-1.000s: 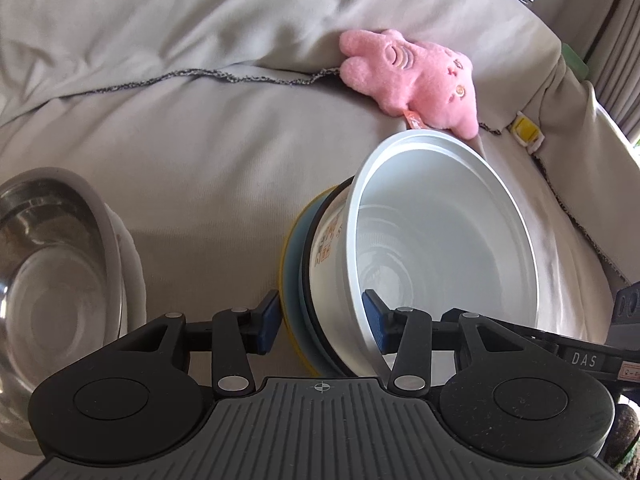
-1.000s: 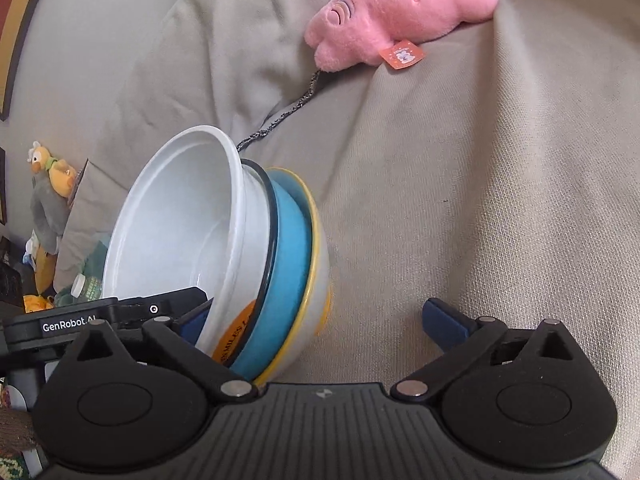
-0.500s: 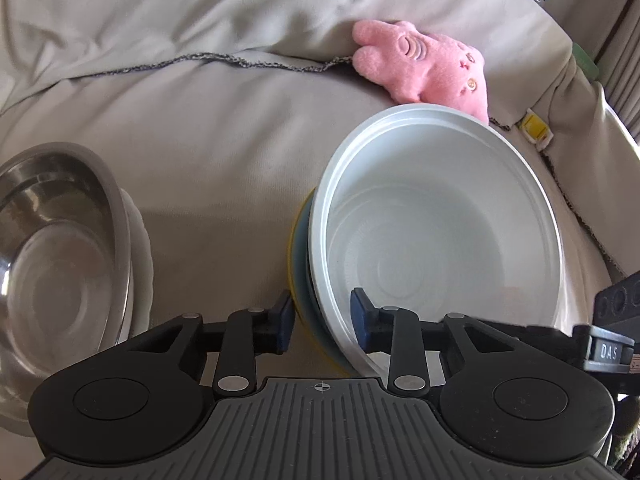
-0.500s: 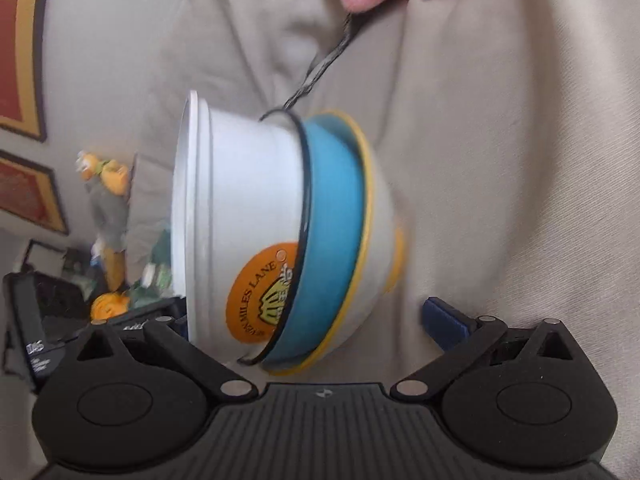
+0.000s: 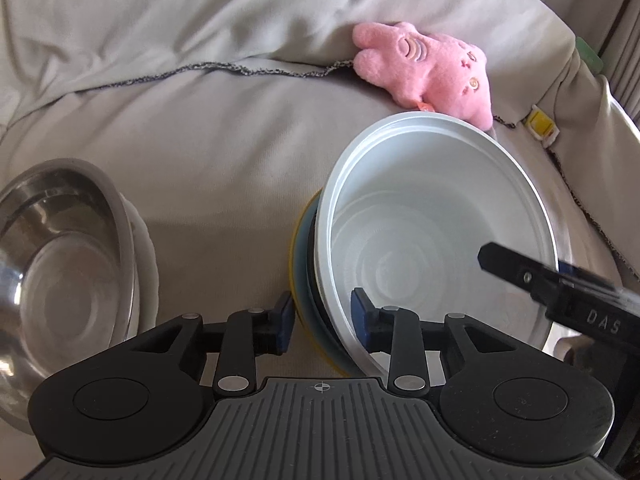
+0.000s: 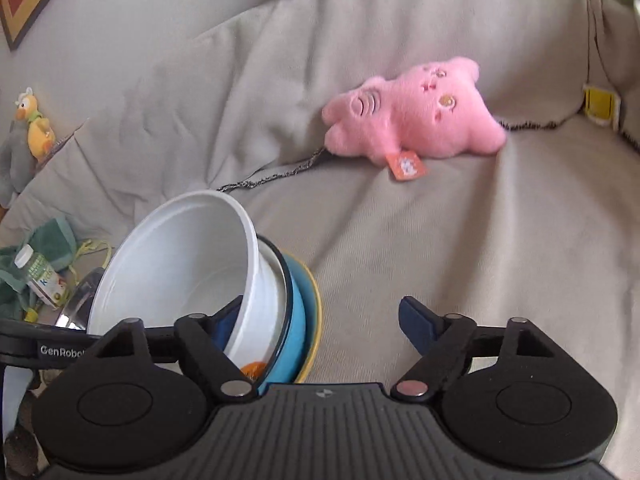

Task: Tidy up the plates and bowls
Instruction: 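Carry the bowl stack with both tools toward the steel bowl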

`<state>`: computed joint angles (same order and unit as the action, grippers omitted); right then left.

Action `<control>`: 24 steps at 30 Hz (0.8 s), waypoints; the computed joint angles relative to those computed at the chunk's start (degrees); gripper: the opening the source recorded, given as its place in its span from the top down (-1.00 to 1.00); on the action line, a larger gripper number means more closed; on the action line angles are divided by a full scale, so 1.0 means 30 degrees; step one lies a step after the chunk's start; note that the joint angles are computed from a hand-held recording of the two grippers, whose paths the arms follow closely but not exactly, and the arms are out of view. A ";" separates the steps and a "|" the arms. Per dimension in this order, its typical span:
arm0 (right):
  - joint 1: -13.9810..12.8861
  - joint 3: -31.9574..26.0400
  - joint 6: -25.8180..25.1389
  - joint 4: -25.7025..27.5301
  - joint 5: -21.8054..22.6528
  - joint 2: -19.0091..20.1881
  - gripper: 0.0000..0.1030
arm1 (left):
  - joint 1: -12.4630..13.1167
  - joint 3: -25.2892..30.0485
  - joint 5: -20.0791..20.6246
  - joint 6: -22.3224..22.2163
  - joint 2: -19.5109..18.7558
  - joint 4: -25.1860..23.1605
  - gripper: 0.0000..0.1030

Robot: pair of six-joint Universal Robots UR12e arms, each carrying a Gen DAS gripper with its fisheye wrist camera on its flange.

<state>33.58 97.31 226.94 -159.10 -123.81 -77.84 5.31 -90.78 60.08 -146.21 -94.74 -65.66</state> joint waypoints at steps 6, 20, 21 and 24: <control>-0.0194 -0.0753 -0.0359 0.1023 0.0083 0.0295 -0.17 | -0.0027 -0.0433 0.0345 0.0604 0.0532 0.1059 0.32; 0.0459 -0.0865 -0.1267 0.0986 -0.1313 0.0479 -0.81 | -0.0558 0.0769 0.1152 0.0464 -0.0590 0.1164 0.34; 0.0231 -0.0712 -0.0735 0.0975 -0.0394 0.0347 -0.79 | -0.0611 0.0932 0.1279 0.0469 -0.0728 0.0791 0.34; -0.0323 -0.0436 0.1338 0.1169 0.1481 0.0227 -0.45 | -0.0760 0.1170 0.1660 0.0566 -0.0915 -0.0126 0.35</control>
<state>32.61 96.00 230.95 -155.59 -119.37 -77.16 3.03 -87.27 65.05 -144.51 -97.48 -66.04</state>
